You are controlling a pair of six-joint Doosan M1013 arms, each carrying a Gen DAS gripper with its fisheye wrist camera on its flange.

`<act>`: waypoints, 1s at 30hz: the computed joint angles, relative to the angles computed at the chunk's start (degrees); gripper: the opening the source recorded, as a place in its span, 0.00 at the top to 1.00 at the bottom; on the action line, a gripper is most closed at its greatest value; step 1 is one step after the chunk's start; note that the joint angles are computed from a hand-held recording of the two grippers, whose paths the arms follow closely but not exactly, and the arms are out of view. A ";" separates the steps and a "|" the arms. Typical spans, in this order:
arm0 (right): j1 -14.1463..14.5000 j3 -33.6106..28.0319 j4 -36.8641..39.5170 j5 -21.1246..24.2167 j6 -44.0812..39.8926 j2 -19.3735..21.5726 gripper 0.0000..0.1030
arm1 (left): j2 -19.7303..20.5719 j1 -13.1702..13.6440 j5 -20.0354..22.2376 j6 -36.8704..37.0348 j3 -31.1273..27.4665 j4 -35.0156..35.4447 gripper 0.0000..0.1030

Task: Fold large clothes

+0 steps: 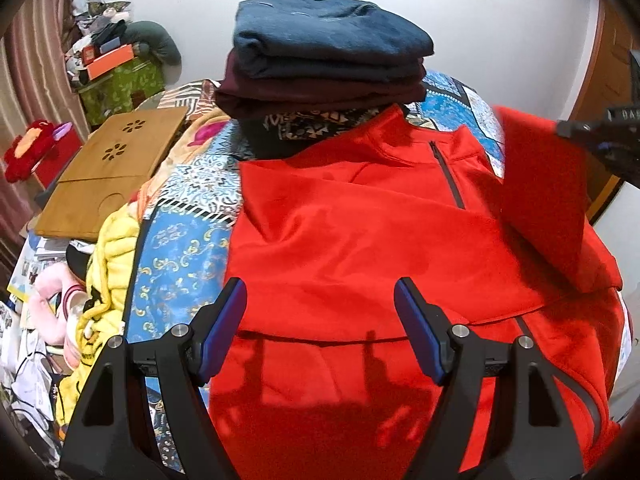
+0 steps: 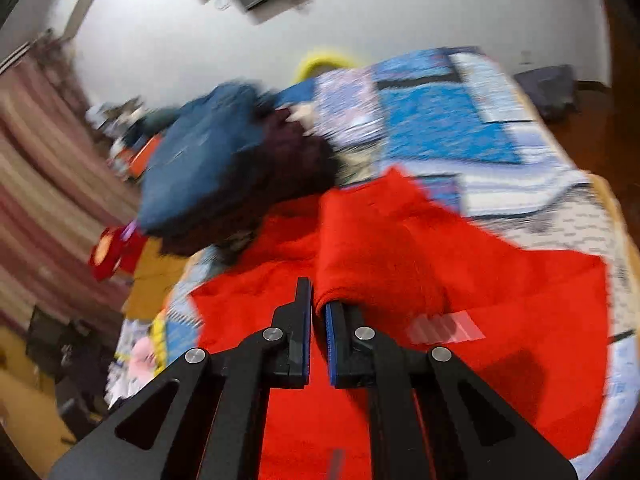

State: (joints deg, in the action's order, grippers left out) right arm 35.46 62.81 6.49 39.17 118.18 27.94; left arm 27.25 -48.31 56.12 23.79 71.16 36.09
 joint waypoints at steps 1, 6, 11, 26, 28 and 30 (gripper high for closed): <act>0.51 -1.66 1.11 2.22 -1.45 1.05 0.95 | -0.21 0.01 -0.01 -0.17 0.30 0.05 0.27; 2.58 -6.29 4.35 9.37 -7.44 5.43 0.95 | -1.50 -0.06 0.43 -1.54 2.34 0.45 0.27; 3.49 -8.33 6.05 17.26 -11.52 7.97 0.95 | -2.35 0.15 0.31 -2.41 3.90 -0.78 0.27; 1.97 2.37 -7.57 11.12 -3.29 -0.83 0.64 | 2.28 -0.20 0.59 8.53 -4.87 -4.58 0.27; 1.69 5.63 -13.60 8.86 1.69 -3.05 0.57 | 3.93 -0.28 1.00 11.79 -7.90 -5.71 0.27; 1.39 8.19 -19.68 8.65 6.45 -4.84 0.56 | 5.62 -0.25 1.06 15.31 -10.96 -7.58 0.27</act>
State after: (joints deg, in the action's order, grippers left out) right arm 36.85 70.99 -13.18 47.82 124.63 23.10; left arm 32.87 -48.56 57.18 39.10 60.20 28.51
